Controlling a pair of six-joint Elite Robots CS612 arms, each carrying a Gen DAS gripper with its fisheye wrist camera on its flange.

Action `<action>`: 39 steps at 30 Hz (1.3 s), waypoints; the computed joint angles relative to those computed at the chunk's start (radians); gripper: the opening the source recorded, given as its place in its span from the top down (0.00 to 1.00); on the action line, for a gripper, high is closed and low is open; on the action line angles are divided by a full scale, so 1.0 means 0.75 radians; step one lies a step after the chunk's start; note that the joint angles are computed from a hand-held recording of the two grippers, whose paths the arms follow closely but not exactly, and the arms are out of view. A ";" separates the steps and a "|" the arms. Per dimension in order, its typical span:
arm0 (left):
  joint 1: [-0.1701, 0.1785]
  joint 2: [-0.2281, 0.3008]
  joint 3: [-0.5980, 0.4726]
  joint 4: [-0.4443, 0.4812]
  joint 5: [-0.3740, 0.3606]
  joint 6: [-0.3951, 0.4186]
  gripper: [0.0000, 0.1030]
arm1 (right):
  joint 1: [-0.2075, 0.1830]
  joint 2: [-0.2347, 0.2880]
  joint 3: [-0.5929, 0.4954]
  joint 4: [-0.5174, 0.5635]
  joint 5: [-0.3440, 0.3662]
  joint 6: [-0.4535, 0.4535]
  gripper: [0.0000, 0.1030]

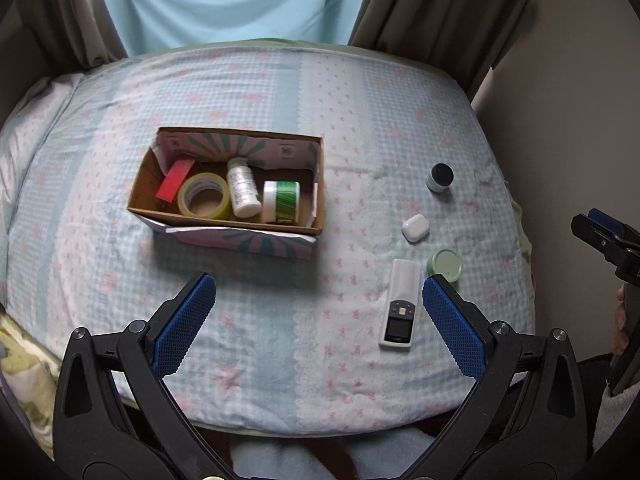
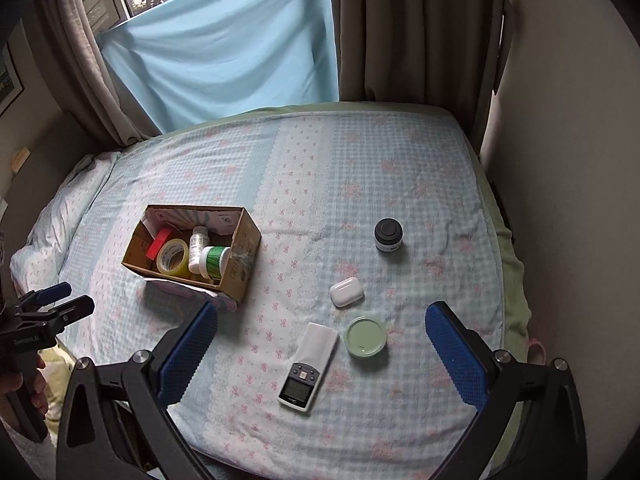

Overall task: Organize rigid objects
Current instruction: 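Lift both tools away from the box, then grasp the white remote with left tool while right tool grasps pale green jar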

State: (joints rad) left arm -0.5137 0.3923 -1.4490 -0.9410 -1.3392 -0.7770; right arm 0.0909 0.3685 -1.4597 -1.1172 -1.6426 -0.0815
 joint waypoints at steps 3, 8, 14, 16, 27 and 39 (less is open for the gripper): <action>-0.028 -0.010 0.068 -0.029 -0.054 -0.003 0.00 | -0.029 0.003 0.004 0.011 0.017 -0.066 0.00; -0.043 -0.035 0.231 -0.067 -0.187 0.063 0.00 | -0.058 0.011 0.034 0.000 0.005 -0.213 0.00; -0.042 -0.030 0.420 -0.113 -0.347 0.150 0.00 | -0.093 0.056 0.064 0.012 0.042 -0.405 0.00; -0.041 -0.022 0.464 -0.128 -0.379 0.157 0.00 | -0.102 0.062 0.092 0.046 0.052 -0.417 0.00; -0.037 0.041 0.559 -0.167 -0.417 0.155 0.01 | -0.088 0.110 0.261 0.141 -0.069 -0.404 0.00; -0.034 0.041 0.641 -0.182 -0.424 0.178 0.13 | -0.094 0.073 0.455 0.155 -0.140 -0.422 0.00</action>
State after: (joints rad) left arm -0.5390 0.4229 -0.9684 -1.0777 -1.6572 -0.6431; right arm 0.0207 0.4235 -1.1186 -1.0010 -1.7478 -0.3980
